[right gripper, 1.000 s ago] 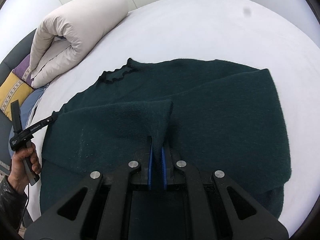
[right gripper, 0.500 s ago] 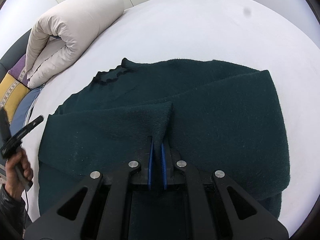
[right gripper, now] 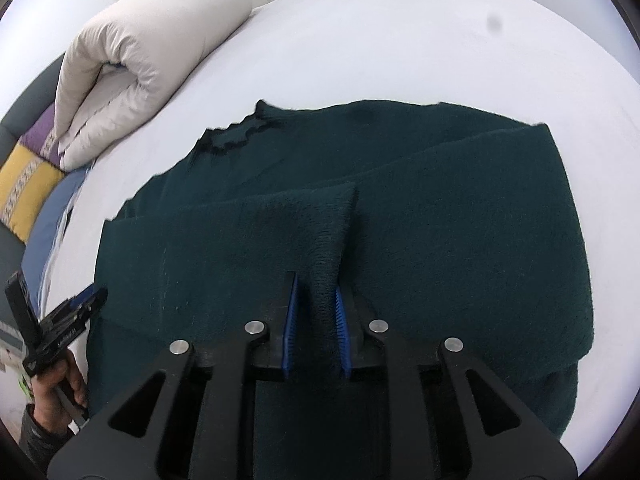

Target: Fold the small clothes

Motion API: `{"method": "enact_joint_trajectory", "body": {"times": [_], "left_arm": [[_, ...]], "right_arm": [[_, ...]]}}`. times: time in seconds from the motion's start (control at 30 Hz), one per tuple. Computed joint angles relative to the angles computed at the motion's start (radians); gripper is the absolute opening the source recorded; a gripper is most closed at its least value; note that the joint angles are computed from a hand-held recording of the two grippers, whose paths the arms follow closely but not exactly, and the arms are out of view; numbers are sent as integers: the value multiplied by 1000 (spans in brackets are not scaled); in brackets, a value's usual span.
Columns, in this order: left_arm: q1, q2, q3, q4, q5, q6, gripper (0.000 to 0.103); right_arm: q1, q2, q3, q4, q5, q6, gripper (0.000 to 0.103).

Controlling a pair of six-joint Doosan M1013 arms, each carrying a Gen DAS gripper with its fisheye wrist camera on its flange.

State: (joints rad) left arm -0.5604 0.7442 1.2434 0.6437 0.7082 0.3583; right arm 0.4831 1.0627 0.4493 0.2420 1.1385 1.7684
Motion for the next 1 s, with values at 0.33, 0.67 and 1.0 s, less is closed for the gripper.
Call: {"method": "enact_joint_trajectory", "body": {"times": [0.33, 0.67, 1.0], "left_arm": [[3, -23, 51, 40, -54, -97, 20], [2, -24, 55, 54, -53, -97, 25], [-56, -148, 215, 139, -99, -262, 57]], "right_arm": [[4, 51, -108, -35, 90, 17, 15], [-32, -13, 72, 121, -82, -7, 16], [-26, -276, 498, -109, -480, 229, 48]]}}
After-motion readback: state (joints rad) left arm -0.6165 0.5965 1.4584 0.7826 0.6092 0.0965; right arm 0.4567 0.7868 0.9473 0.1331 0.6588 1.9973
